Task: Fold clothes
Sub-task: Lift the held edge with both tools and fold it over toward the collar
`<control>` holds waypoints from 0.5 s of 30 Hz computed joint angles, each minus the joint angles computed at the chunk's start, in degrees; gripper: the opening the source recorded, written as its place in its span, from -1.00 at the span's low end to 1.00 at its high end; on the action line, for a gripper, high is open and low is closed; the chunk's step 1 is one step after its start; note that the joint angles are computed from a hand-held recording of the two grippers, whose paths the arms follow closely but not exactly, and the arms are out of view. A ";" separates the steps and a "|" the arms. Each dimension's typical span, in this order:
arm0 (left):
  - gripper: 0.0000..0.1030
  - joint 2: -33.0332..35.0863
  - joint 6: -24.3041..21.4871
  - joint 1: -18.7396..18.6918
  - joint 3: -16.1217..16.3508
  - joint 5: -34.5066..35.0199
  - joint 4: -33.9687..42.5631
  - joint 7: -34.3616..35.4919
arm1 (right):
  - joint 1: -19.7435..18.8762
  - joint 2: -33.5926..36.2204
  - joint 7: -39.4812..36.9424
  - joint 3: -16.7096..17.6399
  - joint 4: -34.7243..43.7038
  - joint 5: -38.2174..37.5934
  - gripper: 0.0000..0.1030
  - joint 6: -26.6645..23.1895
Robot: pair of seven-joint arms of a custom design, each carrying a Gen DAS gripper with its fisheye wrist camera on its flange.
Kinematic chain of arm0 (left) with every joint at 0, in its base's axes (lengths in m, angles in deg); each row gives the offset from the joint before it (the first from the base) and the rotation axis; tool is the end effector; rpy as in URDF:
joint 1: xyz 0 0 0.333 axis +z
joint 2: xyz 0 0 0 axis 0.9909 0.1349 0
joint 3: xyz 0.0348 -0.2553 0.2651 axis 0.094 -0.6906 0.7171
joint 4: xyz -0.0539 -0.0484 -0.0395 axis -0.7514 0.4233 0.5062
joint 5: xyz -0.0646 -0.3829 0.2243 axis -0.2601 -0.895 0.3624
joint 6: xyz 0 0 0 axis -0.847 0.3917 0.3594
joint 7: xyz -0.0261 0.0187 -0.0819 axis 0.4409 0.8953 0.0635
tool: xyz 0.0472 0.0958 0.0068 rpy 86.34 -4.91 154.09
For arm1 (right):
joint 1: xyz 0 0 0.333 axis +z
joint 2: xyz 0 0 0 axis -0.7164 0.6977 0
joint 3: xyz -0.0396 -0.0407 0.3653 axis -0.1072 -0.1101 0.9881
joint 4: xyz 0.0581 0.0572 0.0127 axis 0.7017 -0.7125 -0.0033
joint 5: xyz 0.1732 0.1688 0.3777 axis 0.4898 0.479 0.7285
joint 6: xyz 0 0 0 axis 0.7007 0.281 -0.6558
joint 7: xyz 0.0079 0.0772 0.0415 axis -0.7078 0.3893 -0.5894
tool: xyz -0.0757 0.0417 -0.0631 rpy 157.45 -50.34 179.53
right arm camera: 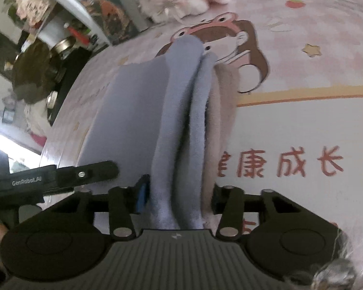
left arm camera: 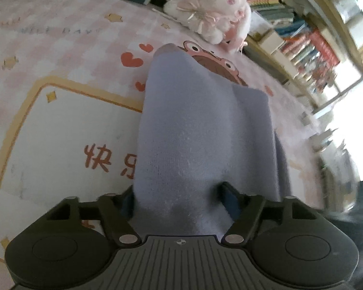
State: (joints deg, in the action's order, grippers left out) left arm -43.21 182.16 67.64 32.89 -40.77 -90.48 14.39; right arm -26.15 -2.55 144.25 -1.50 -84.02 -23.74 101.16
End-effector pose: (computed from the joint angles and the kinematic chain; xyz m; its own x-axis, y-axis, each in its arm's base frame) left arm 0.5661 -0.2835 0.4846 -0.1362 -0.8856 0.4440 -0.9064 -0.0694 -0.4166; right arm 0.5250 0.1314 0.4704 0.0466 -0.8494 -0.5258 -0.8829 0.2112 -0.4194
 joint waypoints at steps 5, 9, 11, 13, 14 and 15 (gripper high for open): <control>0.02 -2.56 3.80 -0.71 -0.30 -2.12 -1.56 3.32 | 1.15 -2.76 -0.55 1.12 -2.00 -6.50 -0.42 6.43; 0.02 -3.74 4.86 -1.48 -0.29 -2.91 -1.80 4.24 | 3.38 -5.23 -0.43 -1.32 -2.78 -7.08 -0.42 6.93; 0.03 -4.35 5.48 -1.87 -0.43 -2.38 -2.14 3.80 | 3.97 -6.46 0.24 -2.05 -3.46 -7.88 -0.42 7.31; 0.03 -4.90 6.08 -2.21 -0.53 -1.72 -2.59 3.17 | 4.44 -7.69 1.15 -2.57 -4.28 -9.15 -0.42 7.75; 0.02 -5.21 6.31 -2.41 -0.54 -1.64 -2.82 3.02 | 4.81 -8.30 1.52 -2.92 -4.76 -9.60 -0.42 8.02; 0.03 -5.55 6.51 -2.61 -0.52 -1.78 -3.10 3.00 | 5.19 -8.78 1.91 -3.28 -5.14 -10.08 -0.42 8.21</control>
